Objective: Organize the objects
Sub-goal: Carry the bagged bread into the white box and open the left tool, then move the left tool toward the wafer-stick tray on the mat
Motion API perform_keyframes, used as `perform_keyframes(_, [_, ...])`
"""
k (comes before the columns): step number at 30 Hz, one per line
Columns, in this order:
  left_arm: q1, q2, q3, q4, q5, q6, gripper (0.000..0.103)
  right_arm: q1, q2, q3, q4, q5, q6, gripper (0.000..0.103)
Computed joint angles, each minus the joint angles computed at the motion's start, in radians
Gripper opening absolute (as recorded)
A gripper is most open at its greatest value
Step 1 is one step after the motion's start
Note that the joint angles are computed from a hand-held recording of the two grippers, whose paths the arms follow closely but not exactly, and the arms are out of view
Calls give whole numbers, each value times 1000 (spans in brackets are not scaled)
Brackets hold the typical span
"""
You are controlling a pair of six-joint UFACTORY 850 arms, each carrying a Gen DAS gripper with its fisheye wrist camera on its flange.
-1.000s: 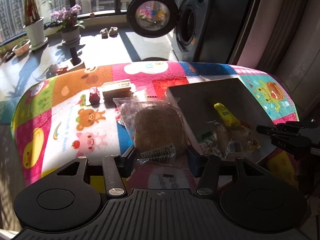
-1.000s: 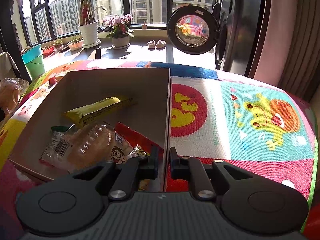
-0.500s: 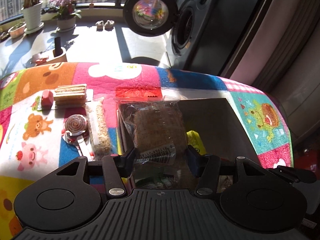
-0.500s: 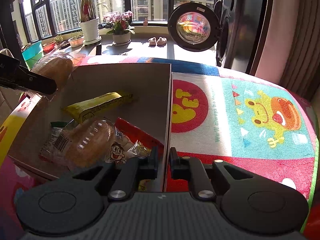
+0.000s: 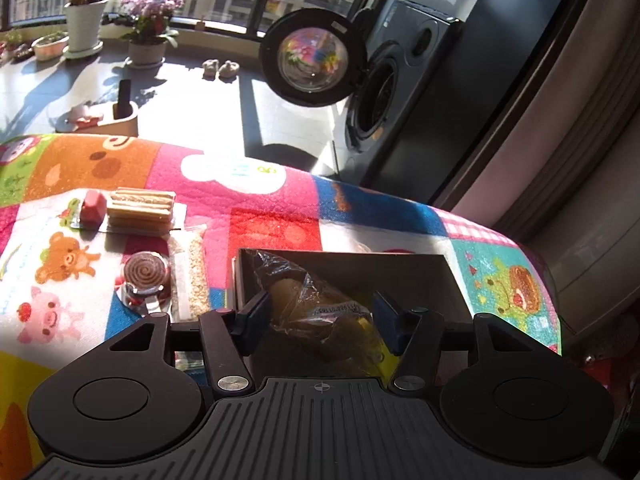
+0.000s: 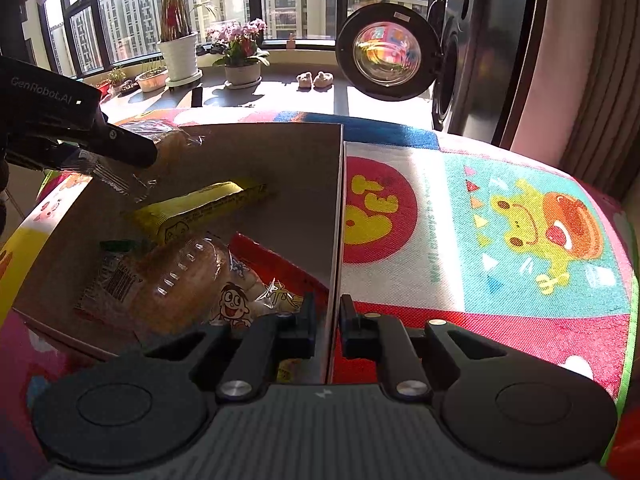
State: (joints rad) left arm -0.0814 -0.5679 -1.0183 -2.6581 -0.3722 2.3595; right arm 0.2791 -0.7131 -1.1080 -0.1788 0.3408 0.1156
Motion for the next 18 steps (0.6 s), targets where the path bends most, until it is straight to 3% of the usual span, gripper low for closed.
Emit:
perform_keyframes(15, [74, 56, 97, -30, -24, 35, 60, 6, 5, 10, 16, 5, -7, 13])
perform_keyframes(18, [87, 70, 121, -91, -29, 116, 60, 8, 6, 11, 21, 6, -12, 13])
